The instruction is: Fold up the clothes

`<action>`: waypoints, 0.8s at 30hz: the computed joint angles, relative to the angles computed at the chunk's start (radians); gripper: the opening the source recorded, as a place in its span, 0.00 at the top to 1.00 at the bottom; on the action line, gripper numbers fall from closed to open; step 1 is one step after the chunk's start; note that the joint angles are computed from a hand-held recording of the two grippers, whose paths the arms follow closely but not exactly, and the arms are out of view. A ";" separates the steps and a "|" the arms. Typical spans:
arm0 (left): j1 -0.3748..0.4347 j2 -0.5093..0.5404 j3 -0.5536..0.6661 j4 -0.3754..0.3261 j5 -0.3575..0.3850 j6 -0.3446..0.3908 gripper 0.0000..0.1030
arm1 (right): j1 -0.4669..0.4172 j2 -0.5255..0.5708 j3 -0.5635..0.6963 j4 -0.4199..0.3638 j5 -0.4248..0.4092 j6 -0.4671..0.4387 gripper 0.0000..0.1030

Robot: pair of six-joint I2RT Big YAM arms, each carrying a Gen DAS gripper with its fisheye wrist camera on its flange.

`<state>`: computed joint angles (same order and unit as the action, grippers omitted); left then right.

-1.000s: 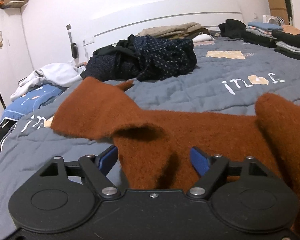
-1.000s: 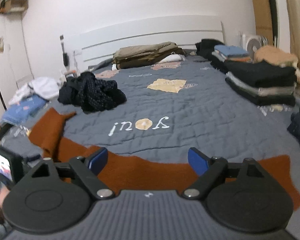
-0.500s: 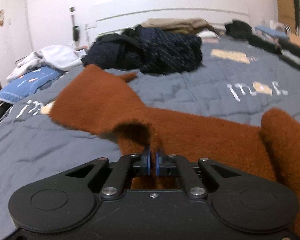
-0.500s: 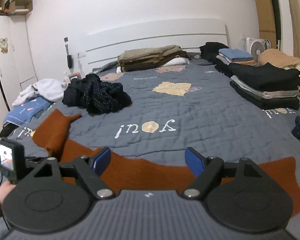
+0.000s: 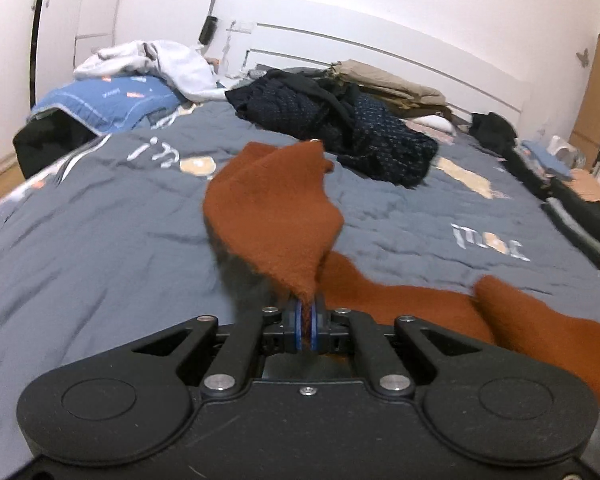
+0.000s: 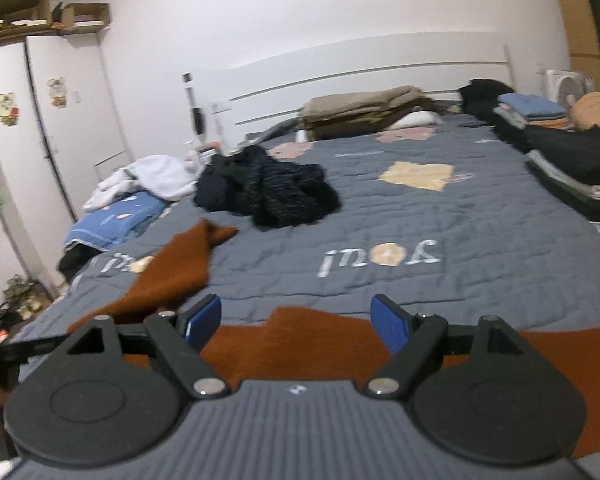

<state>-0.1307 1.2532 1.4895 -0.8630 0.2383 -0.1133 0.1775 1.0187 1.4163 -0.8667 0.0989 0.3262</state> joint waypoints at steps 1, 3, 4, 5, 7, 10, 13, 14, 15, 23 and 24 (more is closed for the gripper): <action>0.007 -0.024 -0.012 -0.027 0.026 -0.007 0.96 | 0.012 0.003 0.006 -0.002 -0.004 0.001 0.21; 0.005 -0.067 -0.041 -0.080 0.072 -0.006 0.96 | 0.041 0.009 0.017 -0.008 0.001 -0.003 0.21; 0.003 -0.088 -0.054 -0.107 0.096 -0.006 0.96 | 0.055 0.013 0.023 -0.013 0.008 -0.007 0.21; -0.002 -0.105 -0.070 -0.128 0.121 -0.005 0.96 | 0.068 0.018 0.030 -0.020 0.014 -0.010 0.21; -0.024 -0.123 -0.089 -0.188 0.132 0.021 0.95 | 0.091 0.025 0.038 -0.028 0.025 -0.007 0.21; -0.039 -0.150 -0.125 -0.167 0.108 0.056 0.88 | 0.112 0.034 0.051 -0.037 0.035 0.008 0.21; -0.020 -0.150 -0.117 -0.153 0.127 0.066 0.86 | 0.129 0.040 0.058 -0.036 0.046 0.020 0.20; -0.007 -0.144 -0.105 -0.142 0.128 0.056 0.83 | 0.134 0.043 0.060 -0.034 0.049 0.025 0.20; 0.005 -0.134 -0.091 -0.130 0.126 0.041 0.68 | 0.138 0.048 0.063 -0.033 0.051 0.030 0.20; 0.058 -0.001 0.035 0.009 0.118 0.034 0.33 | 0.133 0.085 0.079 -0.019 0.028 0.060 0.20; 0.065 0.035 0.057 0.012 0.116 0.033 0.33 | 0.133 0.090 0.081 -0.015 0.023 0.065 0.20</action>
